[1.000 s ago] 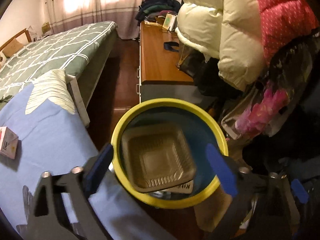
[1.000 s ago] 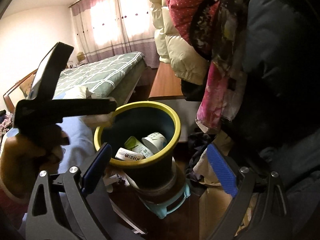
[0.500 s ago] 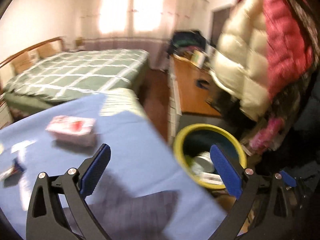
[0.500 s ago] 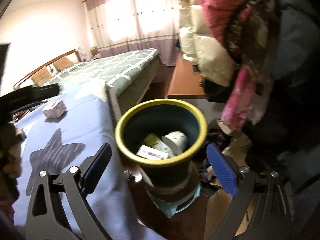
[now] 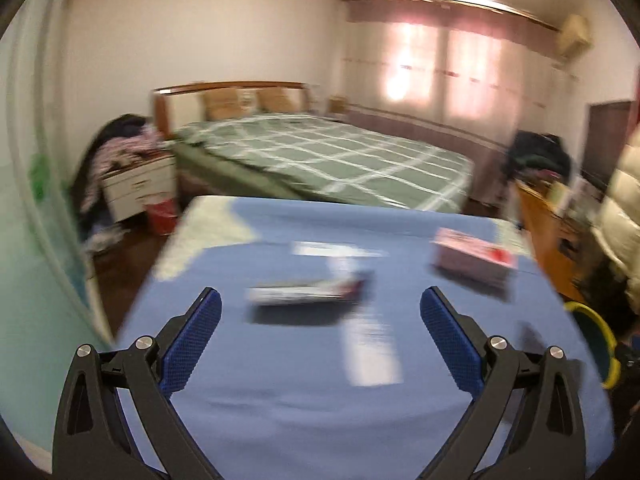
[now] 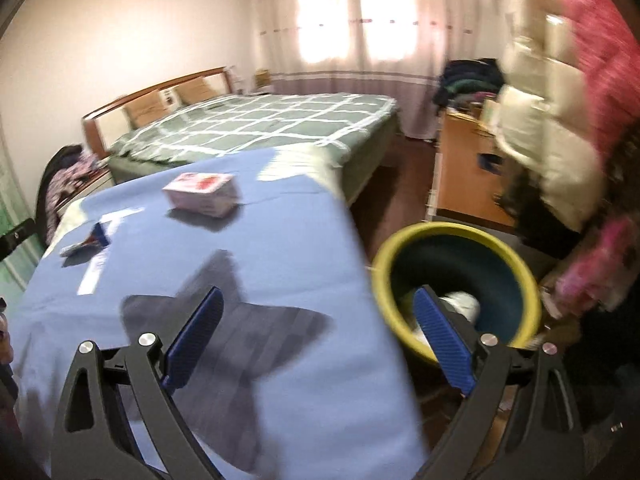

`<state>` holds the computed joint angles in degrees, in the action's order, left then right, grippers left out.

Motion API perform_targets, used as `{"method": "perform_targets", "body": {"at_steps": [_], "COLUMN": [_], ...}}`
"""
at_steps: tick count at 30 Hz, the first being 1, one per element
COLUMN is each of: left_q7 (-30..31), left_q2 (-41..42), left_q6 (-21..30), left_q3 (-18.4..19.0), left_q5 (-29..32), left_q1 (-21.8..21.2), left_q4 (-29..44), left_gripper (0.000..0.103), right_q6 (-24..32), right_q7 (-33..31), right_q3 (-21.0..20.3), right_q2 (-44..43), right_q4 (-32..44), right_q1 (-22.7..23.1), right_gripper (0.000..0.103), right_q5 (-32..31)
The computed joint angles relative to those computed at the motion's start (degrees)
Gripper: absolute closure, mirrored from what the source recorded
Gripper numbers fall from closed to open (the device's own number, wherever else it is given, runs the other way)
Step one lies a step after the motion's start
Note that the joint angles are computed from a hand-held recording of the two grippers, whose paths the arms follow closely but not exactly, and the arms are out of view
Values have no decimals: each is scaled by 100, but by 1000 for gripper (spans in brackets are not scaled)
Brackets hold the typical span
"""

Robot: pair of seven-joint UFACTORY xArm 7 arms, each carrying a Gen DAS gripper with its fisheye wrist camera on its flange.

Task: Collect trash
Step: 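Grasp the white tube with blue cap with the right gripper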

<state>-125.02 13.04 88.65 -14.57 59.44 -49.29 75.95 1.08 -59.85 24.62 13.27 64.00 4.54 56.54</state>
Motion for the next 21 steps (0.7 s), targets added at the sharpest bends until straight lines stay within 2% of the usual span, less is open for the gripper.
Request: {"method": "perform_targets", "body": {"at_steps": [2,6,11,12,17,21], "left_q7": [-298,-842,-1208,-1257,-1491,-1571], "left_q2": [-368,-993,-1159,-1167,-1155,-1152], "left_q6": [233,218,378,436,775,784], "left_q3": [-34,-251,-520,-551,-682,-661], "left_q5": [-296,-722,-1056,-1148,-1345,-1353], "left_q1": [29,265,490,501,476,497], "left_q4": [-538,-1394,-1646,-1678,-1654,-1658], "left_gripper": [5,5,5,5,5,5], "right_q6": [45,26,212,287,899,1444], "right_q7": [370,1185,2082,2362,3474,4151], "right_q3": [-131,-255,-439,-643,-1268,-1442], "right_q2": [106,358,805,926,1666,2281], "right_q4": [116,411,1028,1197,2238,3105], "right_q1": [324,874,1578,1868,2791,3108], "right_gripper": [12,12,12,12,27,36], "right_q5": [-416,-1343,-2329,-2626,-3677,-4201]}}
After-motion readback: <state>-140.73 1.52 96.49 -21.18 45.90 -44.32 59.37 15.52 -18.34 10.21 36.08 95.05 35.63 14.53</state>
